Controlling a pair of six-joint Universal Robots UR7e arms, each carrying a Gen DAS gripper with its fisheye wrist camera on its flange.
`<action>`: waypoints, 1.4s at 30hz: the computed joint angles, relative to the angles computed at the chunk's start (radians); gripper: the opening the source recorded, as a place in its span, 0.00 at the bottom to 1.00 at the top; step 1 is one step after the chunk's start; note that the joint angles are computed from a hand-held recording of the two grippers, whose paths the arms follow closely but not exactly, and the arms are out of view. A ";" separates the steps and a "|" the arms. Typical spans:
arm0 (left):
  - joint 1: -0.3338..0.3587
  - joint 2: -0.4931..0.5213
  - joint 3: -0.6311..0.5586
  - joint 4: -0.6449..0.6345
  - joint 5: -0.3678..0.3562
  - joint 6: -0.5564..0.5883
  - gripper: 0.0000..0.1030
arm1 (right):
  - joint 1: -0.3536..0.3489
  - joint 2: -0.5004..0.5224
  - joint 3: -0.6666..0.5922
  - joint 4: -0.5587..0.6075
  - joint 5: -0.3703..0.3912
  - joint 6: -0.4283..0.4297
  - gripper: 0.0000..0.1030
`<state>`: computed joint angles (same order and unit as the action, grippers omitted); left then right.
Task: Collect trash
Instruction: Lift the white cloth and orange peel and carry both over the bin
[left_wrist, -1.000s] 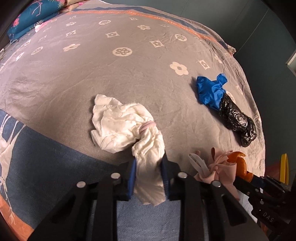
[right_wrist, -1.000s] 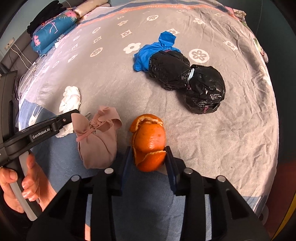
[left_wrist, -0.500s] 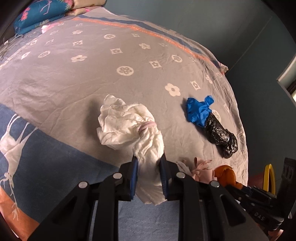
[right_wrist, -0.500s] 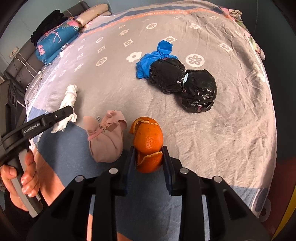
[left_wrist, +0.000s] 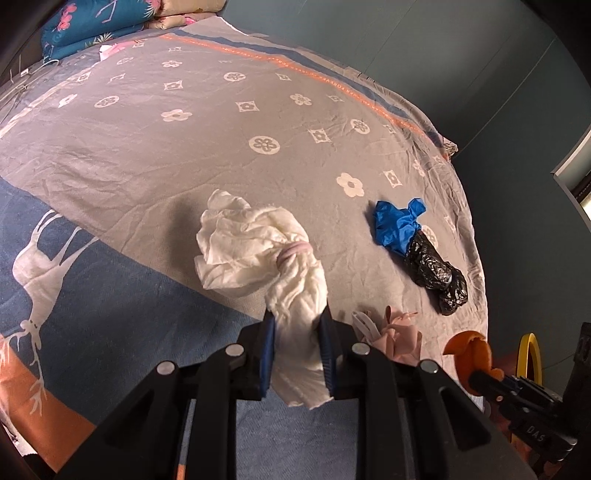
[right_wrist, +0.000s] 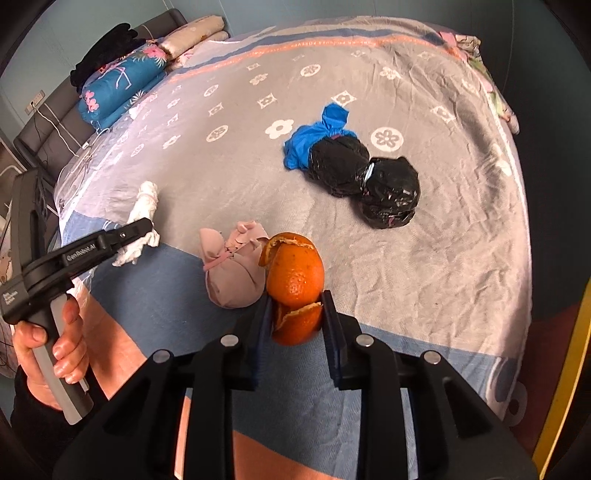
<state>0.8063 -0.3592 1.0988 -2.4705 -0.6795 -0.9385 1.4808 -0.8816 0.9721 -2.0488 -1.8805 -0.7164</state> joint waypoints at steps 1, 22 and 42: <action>-0.002 0.001 -0.002 -0.001 0.000 0.002 0.20 | 0.001 -0.012 0.008 0.000 0.003 -0.004 0.24; -0.085 0.033 -0.075 0.119 -0.010 0.016 0.20 | -0.032 -0.207 0.077 0.042 0.070 -0.072 0.24; -0.148 0.245 -0.461 0.260 -0.087 0.153 0.20 | -0.088 -0.286 -0.012 0.067 0.166 -0.060 0.24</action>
<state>0.6587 -0.1147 0.6374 -2.2103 -0.7662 -0.7857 1.3933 -1.1672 0.9600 -1.9819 -1.7148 -0.7762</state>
